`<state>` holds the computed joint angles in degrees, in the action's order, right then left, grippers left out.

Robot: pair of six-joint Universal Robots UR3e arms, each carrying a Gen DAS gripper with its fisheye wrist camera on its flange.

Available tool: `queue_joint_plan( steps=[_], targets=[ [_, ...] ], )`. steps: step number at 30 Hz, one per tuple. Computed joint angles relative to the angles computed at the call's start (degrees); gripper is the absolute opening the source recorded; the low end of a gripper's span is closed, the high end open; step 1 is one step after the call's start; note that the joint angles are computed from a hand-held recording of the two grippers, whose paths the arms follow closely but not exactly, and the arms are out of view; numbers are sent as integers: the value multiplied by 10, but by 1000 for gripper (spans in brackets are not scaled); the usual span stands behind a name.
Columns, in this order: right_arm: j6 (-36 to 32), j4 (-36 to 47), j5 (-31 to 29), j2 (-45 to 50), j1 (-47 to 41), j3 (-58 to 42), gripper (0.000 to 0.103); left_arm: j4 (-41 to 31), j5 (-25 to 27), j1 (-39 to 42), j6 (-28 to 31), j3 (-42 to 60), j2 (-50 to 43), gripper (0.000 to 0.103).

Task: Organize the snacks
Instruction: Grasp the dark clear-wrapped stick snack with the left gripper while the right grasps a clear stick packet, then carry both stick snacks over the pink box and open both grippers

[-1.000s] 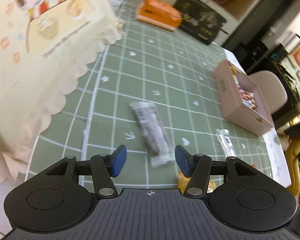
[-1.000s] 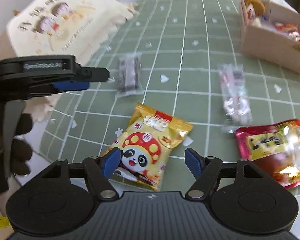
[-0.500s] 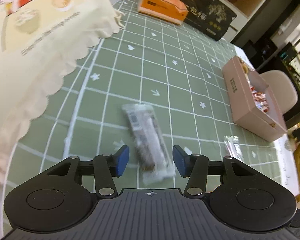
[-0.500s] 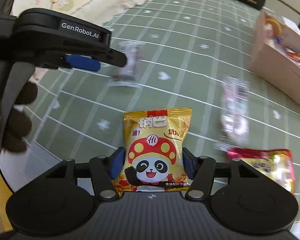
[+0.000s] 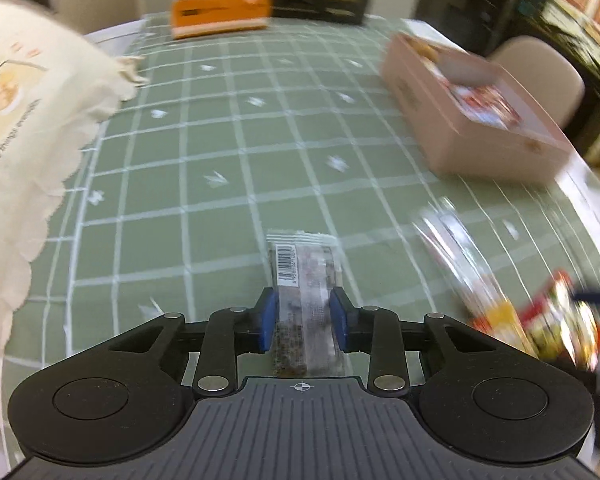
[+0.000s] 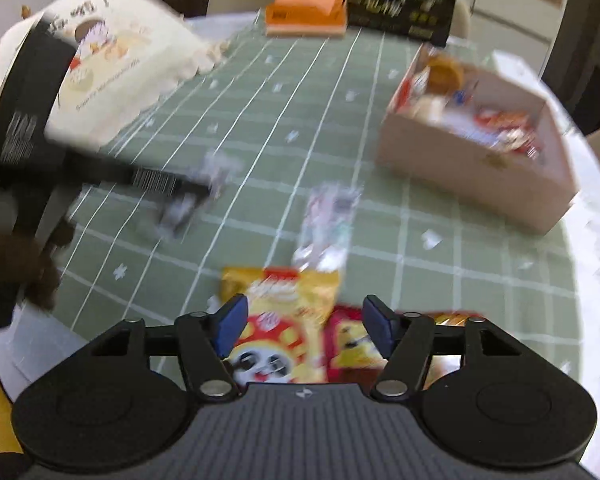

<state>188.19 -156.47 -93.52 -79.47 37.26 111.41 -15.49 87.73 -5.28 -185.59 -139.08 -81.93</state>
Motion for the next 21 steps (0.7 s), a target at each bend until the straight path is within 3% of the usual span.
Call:
queue_joint_plan(
  steps=[7,13,16,17,21],
  targets=[
    [6,-1,-3,43,-35,-41,68,-40,-20,-35,-43,-52,80,35],
    [9,37,20,153,-33,-158,66,-70,-35,-23,-23,-49,96,36],
    [3,82,-3,196,-14,-219,51,-85,-38,-25,-12,-35,89,38],
    [-10,94,-4,194,-9,-225,38,-95,-38,-26,-8,-28,87,40],
    [-27,97,20,157,-10,-201,37,-116,-20,-54,13,9,54,50]
  ],
)
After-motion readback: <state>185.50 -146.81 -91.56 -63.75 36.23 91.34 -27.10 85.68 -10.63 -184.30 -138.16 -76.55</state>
